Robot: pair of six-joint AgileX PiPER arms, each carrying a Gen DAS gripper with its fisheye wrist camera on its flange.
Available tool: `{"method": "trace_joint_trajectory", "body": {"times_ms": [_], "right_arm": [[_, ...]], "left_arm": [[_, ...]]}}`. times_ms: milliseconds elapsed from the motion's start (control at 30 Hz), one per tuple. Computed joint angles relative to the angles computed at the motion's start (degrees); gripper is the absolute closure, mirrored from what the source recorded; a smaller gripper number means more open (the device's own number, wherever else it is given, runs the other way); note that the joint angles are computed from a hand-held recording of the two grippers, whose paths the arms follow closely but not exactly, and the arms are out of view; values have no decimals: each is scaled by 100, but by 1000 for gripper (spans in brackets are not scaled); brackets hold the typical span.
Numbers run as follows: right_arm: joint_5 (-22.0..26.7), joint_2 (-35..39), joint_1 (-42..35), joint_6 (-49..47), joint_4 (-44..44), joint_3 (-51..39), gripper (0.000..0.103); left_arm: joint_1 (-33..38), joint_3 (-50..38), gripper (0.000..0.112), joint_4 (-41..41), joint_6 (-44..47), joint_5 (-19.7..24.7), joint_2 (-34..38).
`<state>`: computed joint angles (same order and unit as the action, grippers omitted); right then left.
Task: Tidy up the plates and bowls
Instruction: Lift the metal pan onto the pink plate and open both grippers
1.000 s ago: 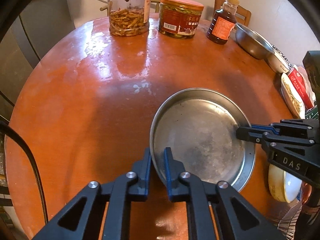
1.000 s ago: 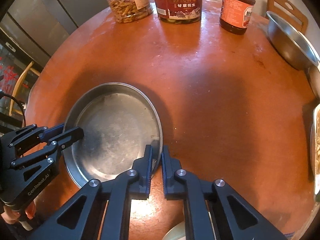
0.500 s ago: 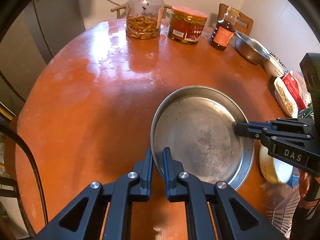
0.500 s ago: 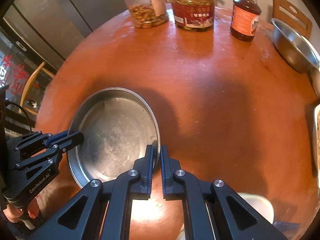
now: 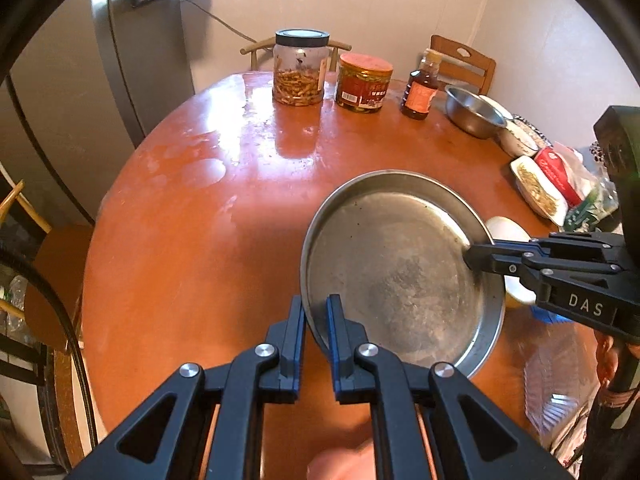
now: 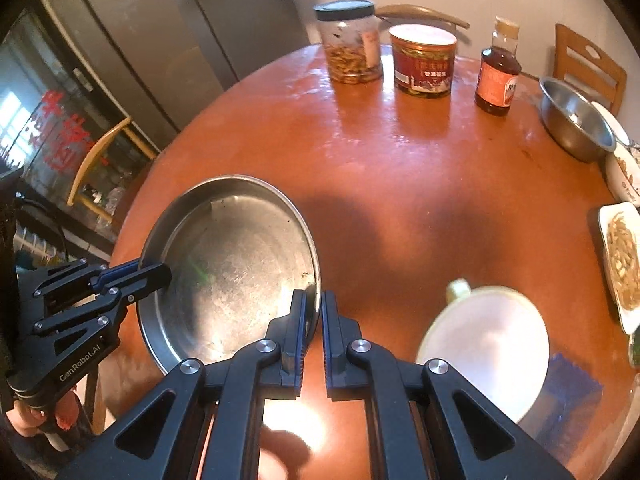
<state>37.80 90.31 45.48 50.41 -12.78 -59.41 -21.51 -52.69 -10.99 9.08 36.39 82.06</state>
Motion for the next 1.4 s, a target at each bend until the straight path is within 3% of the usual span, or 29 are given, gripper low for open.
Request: {"method": "trace_joint_trajectory", "body": {"times_ms": [233, 400, 567, 800, 933, 1067, 1200, 1400], "right_arm": [[155, -481, 1005, 1094, -458, 331, 96], [391, -671, 1778, 1945, -859, 470, 96], [319, -727, 2268, 2472, -962, 791, 96], [5, -593, 2679, 2937, -942, 1213, 96], [-289, -620, 2711, 2855, -704, 1422, 96], [-210, -676, 2785, 2730, -615, 1384, 96], [-175, -512, 2567, 2128, -240, 1292, 96], [-141, -261, 2596, 1991, -233, 1206, 96]], "left_arm": [[-116, 1026, 101, 359, -489, 195, -1620], [-70, 1483, 101, 288, -439, 526, -2373], [-304, 2040, 101, 449, -650, 606, -2825], [-157, 2673, 101, 47, -300, 631, -3058], [46, 2729, 101, -126, -29, 888, -3193], [-220, 2619, 101, 205, -355, 1101, -3309], [-446, 2659, 101, 412, -608, 926, -2989], [-591, 2821, 101, 515, -796, 578, -2687]]}}
